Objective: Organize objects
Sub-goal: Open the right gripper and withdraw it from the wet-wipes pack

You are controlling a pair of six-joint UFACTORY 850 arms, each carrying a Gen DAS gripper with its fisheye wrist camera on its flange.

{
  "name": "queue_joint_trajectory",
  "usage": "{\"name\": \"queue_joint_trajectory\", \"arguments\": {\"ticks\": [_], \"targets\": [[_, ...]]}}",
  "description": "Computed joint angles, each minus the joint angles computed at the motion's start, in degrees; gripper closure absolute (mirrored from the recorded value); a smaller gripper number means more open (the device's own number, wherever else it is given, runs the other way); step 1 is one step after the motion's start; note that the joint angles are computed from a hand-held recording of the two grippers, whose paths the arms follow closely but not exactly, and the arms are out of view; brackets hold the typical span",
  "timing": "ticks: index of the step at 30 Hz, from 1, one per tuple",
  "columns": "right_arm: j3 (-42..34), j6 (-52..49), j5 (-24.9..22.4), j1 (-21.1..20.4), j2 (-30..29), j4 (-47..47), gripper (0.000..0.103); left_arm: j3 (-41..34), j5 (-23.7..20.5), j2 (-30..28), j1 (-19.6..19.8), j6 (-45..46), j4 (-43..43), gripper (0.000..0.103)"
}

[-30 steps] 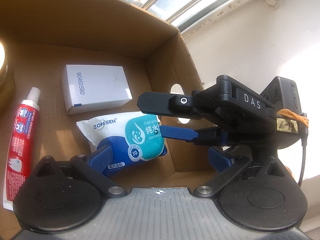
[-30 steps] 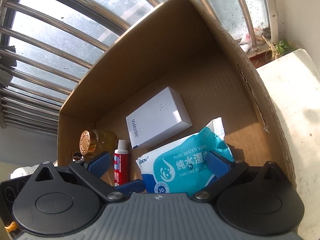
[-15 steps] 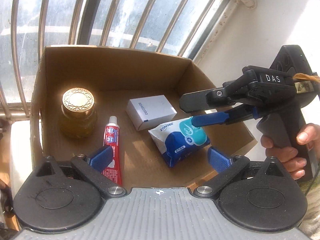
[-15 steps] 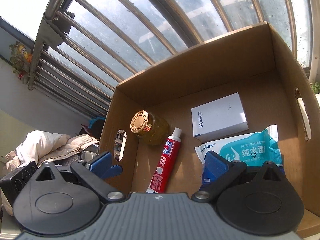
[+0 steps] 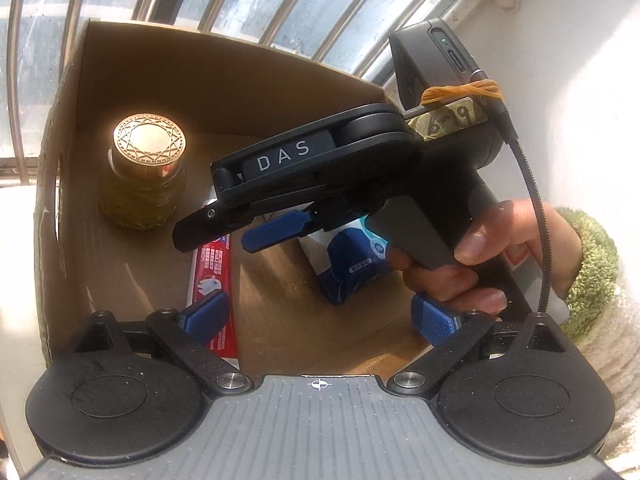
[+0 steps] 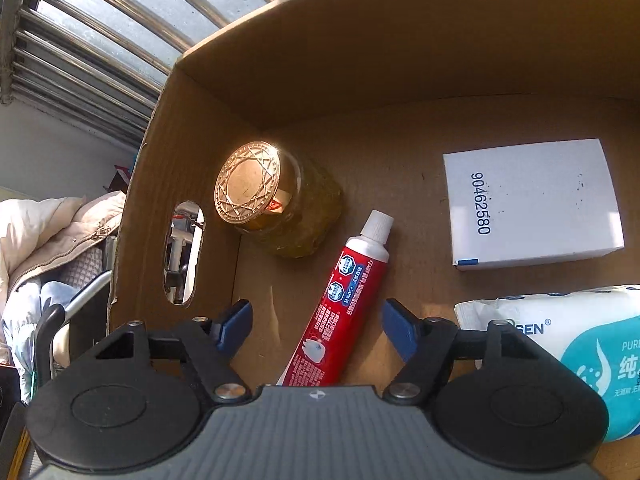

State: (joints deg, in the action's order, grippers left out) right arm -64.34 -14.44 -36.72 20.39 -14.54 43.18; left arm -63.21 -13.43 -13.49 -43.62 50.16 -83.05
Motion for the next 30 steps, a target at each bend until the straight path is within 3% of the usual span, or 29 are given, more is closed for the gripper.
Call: {"name": "queue_joint_trajectory", "arguments": {"ticks": [4,9,16,21,26,30], "targets": [[-1.9,0.3,-2.9,-0.1,-2.1,-1.6,0.038,0.2,-0.8,0.0,0.3,1.5,-0.7,0.009],[-1.3,-4.1,-3.5,-0.8,-1.5,2.2,0.038,0.5,-3.3,-0.6,1.0,6.3,-6.4,0.007],[0.7,-3.5,-3.4,-1.4,1.6,1.1,0.038,0.3,0.1,-0.3,-0.3,4.4,-4.3,0.006],[6.3,-6.2,0.8,-3.2,10.7,1.8,0.038,0.5,6.2,0.8,-3.0,3.3,-2.2,0.006],[12.9,-10.0,5.6,-5.1,22.4,3.5,0.036,1.4,14.2,3.4,-7.2,-7.8,11.2,0.003],[20.0,-13.9,12.9,-4.0,33.7,8.2,0.018,3.5,22.3,6.8,-11.6,-4.2,8.5,0.001]]}}
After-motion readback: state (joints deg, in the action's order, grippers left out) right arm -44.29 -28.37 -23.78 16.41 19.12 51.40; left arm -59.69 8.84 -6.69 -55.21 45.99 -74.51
